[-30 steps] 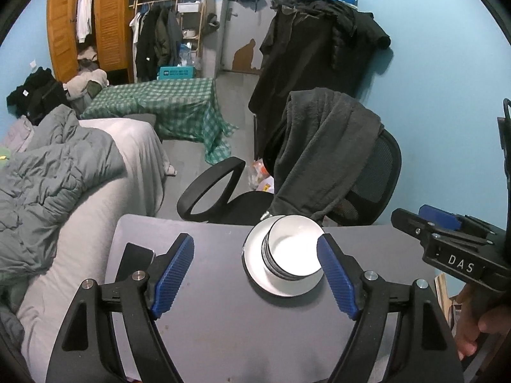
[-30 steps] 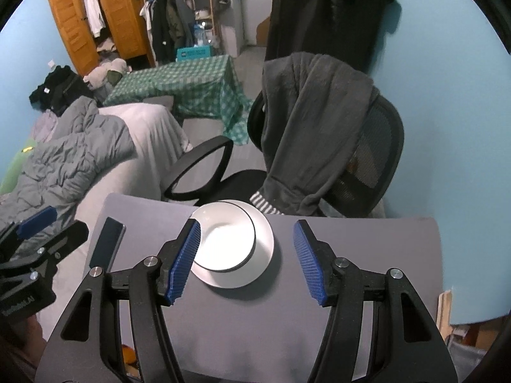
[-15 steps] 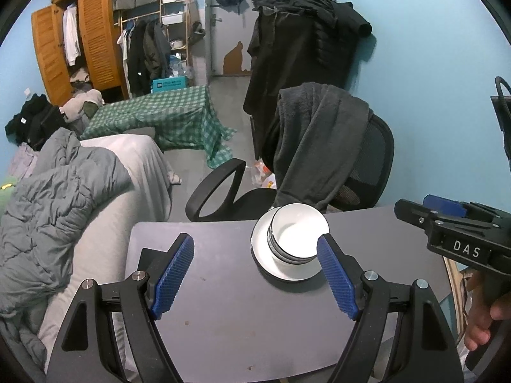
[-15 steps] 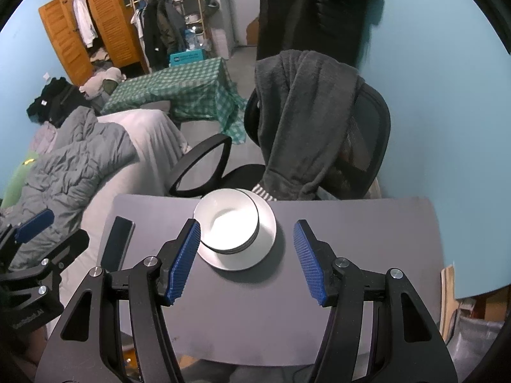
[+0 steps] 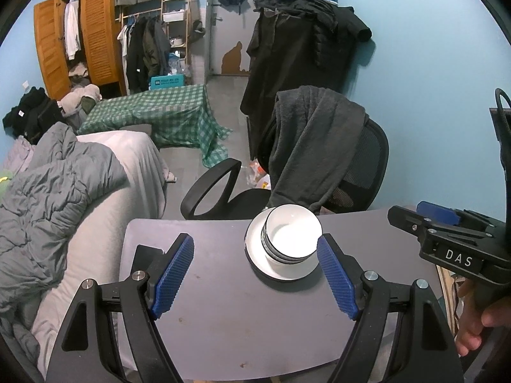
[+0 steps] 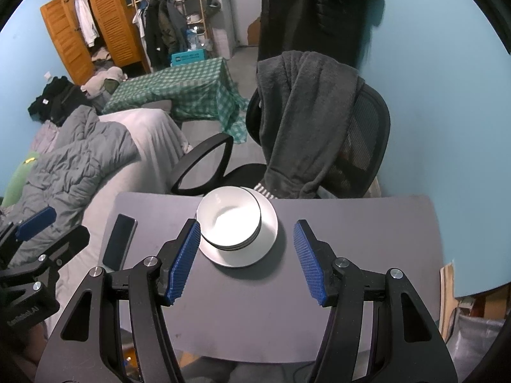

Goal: Organize plates and bowls

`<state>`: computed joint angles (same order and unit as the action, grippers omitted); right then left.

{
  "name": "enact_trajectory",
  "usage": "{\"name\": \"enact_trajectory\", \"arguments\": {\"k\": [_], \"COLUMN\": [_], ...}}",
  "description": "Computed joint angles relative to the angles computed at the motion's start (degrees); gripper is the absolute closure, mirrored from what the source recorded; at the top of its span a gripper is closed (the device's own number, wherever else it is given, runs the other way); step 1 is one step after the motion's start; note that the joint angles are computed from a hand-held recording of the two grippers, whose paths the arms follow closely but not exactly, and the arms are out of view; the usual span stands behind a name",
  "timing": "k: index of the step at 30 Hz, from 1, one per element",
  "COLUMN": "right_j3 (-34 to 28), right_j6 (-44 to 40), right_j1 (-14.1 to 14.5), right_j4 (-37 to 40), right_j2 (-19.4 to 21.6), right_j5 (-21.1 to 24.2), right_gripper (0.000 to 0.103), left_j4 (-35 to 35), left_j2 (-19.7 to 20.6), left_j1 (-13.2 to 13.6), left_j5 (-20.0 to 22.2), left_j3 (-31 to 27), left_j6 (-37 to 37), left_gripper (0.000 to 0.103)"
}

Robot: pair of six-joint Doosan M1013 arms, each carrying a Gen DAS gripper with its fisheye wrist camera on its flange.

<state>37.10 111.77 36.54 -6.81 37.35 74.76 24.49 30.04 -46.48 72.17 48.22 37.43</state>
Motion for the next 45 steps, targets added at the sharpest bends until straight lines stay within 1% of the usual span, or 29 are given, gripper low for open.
{"name": "enact_trajectory", "arguments": {"k": [18,27,29,40,45], "right_j3": [-0.16,-0.27,-0.4,-1.19,-1.27], "right_j6": [0.02,-0.13,-0.13,-0.01,-0.04], "right_j1": [0.06,-0.05,0.03,0.17,0.14], "right_j4": [0.05,0.23,0.33,0.28,0.41], "right_j2": [0.02,0.11,0.19,0.65,0.69], "right_j5": [0.13,0.05,0.19,0.5,0.58], "right_gripper": [0.044,0.044,0.044,0.044,0.044], "left_j4": [-0.29,-1.73,-0.84,-0.32,-0.17], "left_j2": [-0.16,0.05,0.08,-0.82,-0.82], "left_j1": [0.29,0.58,0.4,0.64,0.76], "left_j5": [-0.27,0.91,1.33,-0.27,-0.38], "left_j3": [0.39,0.1,0.12,1.21,1.14], "left_j6": [-1.07,0.11,0.23,-0.57,-0.76], "left_gripper": [0.022,0.022,0.022,0.022,0.022]}}
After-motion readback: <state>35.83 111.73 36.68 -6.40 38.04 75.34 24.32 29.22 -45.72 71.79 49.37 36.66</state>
